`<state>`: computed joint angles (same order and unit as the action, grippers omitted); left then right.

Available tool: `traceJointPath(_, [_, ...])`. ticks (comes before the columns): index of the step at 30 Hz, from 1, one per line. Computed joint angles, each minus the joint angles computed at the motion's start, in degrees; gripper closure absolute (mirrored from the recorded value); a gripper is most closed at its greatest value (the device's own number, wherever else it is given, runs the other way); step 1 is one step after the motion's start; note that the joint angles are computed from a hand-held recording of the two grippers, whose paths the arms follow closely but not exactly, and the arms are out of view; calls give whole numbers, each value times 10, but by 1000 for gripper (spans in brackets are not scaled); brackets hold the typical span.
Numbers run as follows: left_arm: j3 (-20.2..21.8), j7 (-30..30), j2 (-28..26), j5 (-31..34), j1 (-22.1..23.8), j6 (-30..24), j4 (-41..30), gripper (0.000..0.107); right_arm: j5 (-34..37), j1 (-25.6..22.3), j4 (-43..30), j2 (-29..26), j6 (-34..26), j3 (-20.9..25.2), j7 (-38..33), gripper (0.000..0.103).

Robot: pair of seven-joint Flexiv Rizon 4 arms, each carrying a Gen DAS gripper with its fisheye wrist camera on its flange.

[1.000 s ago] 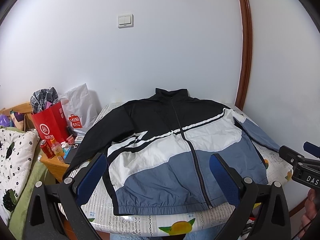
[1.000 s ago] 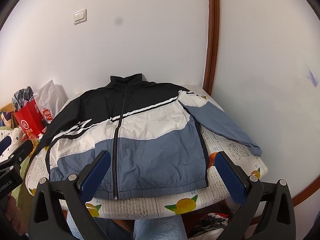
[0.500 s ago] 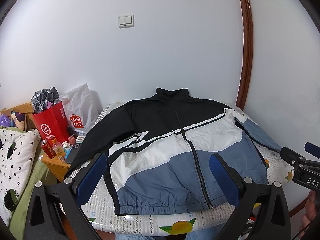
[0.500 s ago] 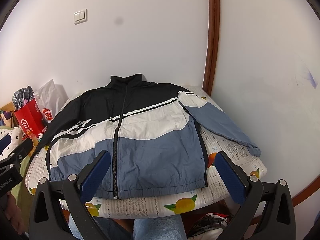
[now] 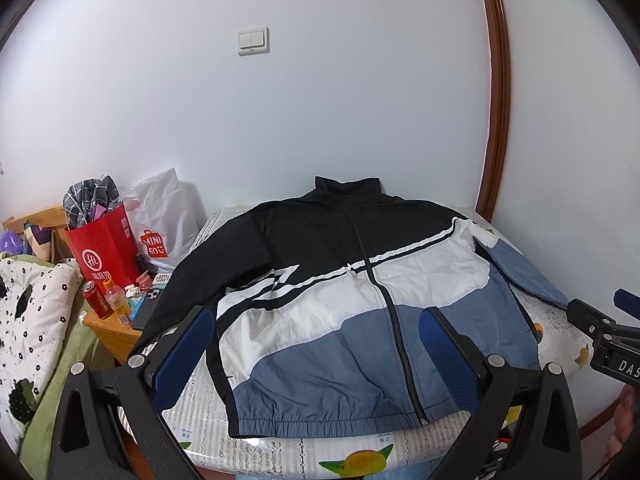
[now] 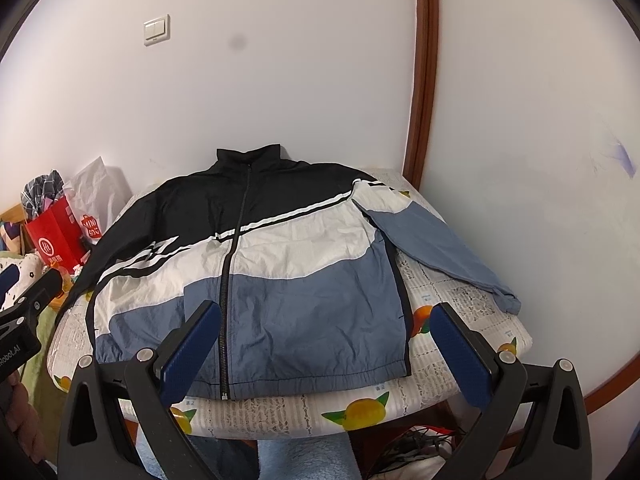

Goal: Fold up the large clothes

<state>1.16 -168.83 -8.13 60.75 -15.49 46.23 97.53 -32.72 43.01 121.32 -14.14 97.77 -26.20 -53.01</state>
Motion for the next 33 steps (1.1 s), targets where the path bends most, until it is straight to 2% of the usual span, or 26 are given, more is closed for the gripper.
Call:
traceJointPath(1, [0,0,-1,-1,0,-1,-1,4,4,-12,-3,-1,-1,14,-3,0])
traceJointPath(4, [2,1,-5,-5,4,4,-2,4,28,-88,-23,-11,-12,104,-26,0])
traceJointPath(5, [3,1,-7,-5,4,4,-3,4,29,-98,-26,-13,-14,114,-28,0])
traceJointPath(8, [5,5,-10,-6,5,5,-5,4,11,-60,-23,-15,-10,66,-9,0])
traceJointPath(12, [10,17,-16,-11,8,8,-10,4,4,-40,-30,-23,-11,38,1,0])
traceJointPath(16, [19,20,-19,-24,17,27,-8,4,-11,-42,-52,-35,-38,37,18,0])
traceJointPath(18, [22,19,-23,-31,21,25,-11,4,-18,-62,-66,-43,-50,56,24,0])
traceJointPath(19, [25,23,-24,-39,28,46,-7,4,-23,-68,-71,-47,-56,60,29,0])
traceJointPath(20, [28,31,-26,-51,35,60,-4,4,-33,-66,-75,-51,-57,54,40,0])
traceJointPath(22, [34,33,-30,-55,36,52,-6,4,-60,-51,-77,-58,-50,23,70,0])
traceJointPath(23, [37,35,-33,-54,35,46,-8,4,-66,-54,-83,-63,-52,23,78,0])
traceJointPath(25, [40,48,-38,-63,41,46,-8,4,-62,-89,-101,-74,-61,62,71,0])
traceJointPath(27, [45,67,-45,-82,51,53,-5,4,-33,-154,-132,-91,-85,145,30,0])
traceJointPath(29, [51,82,-52,-100,60,64,-1,4,-13,-191,-156,-107,-101,193,-1,0])
traceJointPath(33, [67,111,-68,-127,77,92,11,4,-20,-176,-184,-138,-114,171,3,0])
